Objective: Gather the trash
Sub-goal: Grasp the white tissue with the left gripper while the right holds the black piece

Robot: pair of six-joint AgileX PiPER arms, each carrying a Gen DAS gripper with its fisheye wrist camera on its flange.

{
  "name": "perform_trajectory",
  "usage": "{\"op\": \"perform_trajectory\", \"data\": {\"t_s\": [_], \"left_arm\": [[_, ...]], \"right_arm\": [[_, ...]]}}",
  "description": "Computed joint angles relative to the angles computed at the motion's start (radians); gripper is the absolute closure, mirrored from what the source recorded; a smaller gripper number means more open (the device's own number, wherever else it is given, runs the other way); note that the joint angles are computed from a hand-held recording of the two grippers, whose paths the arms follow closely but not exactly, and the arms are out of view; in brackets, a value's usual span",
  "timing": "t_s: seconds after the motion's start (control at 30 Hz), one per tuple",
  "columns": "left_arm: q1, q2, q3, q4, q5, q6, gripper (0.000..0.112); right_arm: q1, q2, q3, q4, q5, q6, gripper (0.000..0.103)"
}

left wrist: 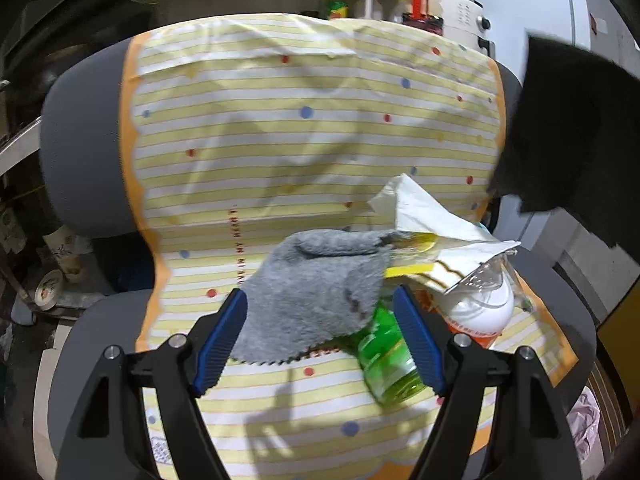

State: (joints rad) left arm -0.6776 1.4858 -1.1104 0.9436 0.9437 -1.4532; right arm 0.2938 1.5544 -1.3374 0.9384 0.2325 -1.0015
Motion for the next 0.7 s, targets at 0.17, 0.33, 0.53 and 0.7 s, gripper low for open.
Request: {"op": "perform_trajectory", "data": {"t_s": [0.17, 0.33, 0.53, 0.7], "left_arm": [[0.089, 0.05, -0.106, -0.044, -0.095, 0.135, 0.039], [0.159, 0.192, -0.293, -0.134, -0.167, 0.308, 0.04], [0.246, 0.42, -0.569, -0.39, -0.168, 0.599, 0.04], [0.297, 0.502, -0.662, -0.551, -0.171, 0.738, 0.047]], "right_arm": [[-0.08, 0.0, 0.035, 0.157, 0.009, -0.088, 0.091], [-0.11, 0.028, 0.038, 0.274, -0.01, -0.199, 0.091], [-0.123, 0.083, 0.005, 0.309, -0.016, -0.259, 0.091], [-0.135, 0.114, -0.007, 0.351, -0.005, -0.303, 0.091]]}}
